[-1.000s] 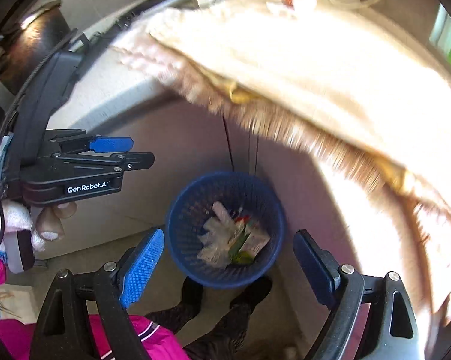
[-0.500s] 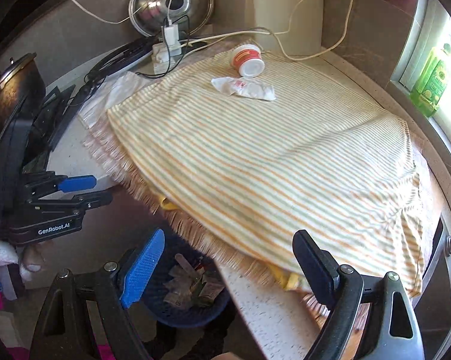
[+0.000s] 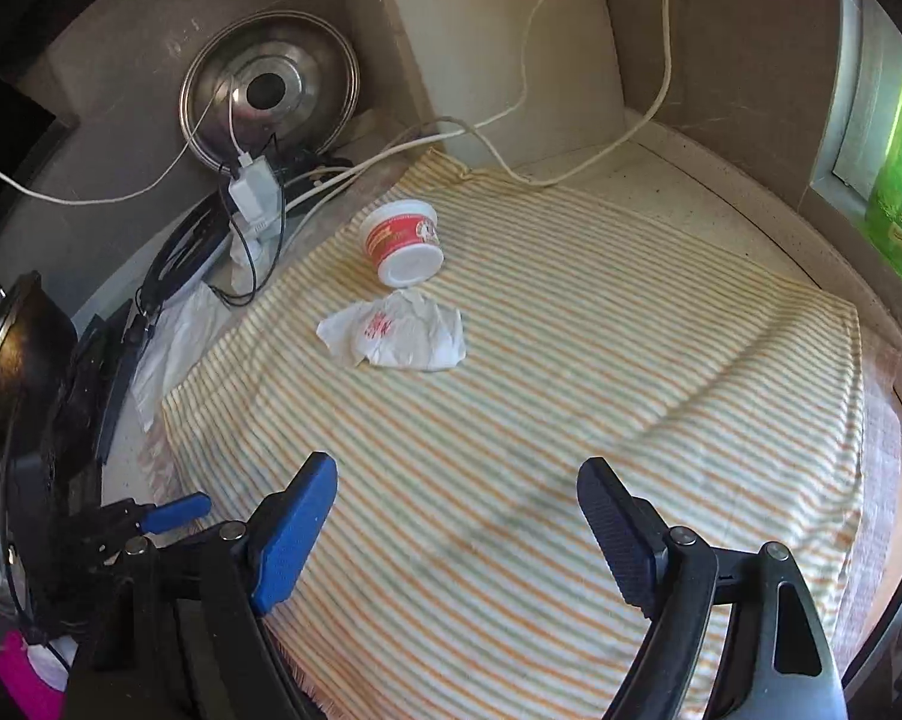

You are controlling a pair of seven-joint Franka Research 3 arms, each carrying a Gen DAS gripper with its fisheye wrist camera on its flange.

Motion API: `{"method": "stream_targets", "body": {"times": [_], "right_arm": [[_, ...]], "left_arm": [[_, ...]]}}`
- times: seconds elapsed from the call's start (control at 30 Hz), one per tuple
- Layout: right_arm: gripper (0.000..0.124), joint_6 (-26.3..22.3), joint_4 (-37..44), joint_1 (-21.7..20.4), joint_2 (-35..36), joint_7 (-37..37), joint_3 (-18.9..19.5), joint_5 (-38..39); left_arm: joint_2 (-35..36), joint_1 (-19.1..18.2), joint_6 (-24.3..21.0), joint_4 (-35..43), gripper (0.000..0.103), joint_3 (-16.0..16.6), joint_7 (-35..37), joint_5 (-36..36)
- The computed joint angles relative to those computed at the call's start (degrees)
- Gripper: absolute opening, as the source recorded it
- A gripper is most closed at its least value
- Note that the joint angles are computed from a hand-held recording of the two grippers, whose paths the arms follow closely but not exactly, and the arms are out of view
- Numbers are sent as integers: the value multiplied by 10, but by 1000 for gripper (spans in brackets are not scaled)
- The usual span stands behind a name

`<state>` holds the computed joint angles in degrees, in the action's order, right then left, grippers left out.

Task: Collect trash
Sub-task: 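Grasp the white tissue with the left tool while the right tool grasps the red-and-white cup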

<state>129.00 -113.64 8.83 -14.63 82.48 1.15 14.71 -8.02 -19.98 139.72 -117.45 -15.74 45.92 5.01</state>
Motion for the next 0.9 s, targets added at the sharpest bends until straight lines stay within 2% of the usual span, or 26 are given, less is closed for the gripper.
{"method": "stream_targets", "body": {"times": [0.13,0.37,0.9], "right_arm": [[89,-26,78,3,67,-35,-11,26],[91,-73,213,6,183,-62,-4,40],[91,-209,556,11,455,-42,10,17]], "left_arm": [[39,3,-10,47,45,-4,-17,29],[85,6,-3,92,45,-1,-31,36],[188,13,3,197,45,9,-42,44]]}}
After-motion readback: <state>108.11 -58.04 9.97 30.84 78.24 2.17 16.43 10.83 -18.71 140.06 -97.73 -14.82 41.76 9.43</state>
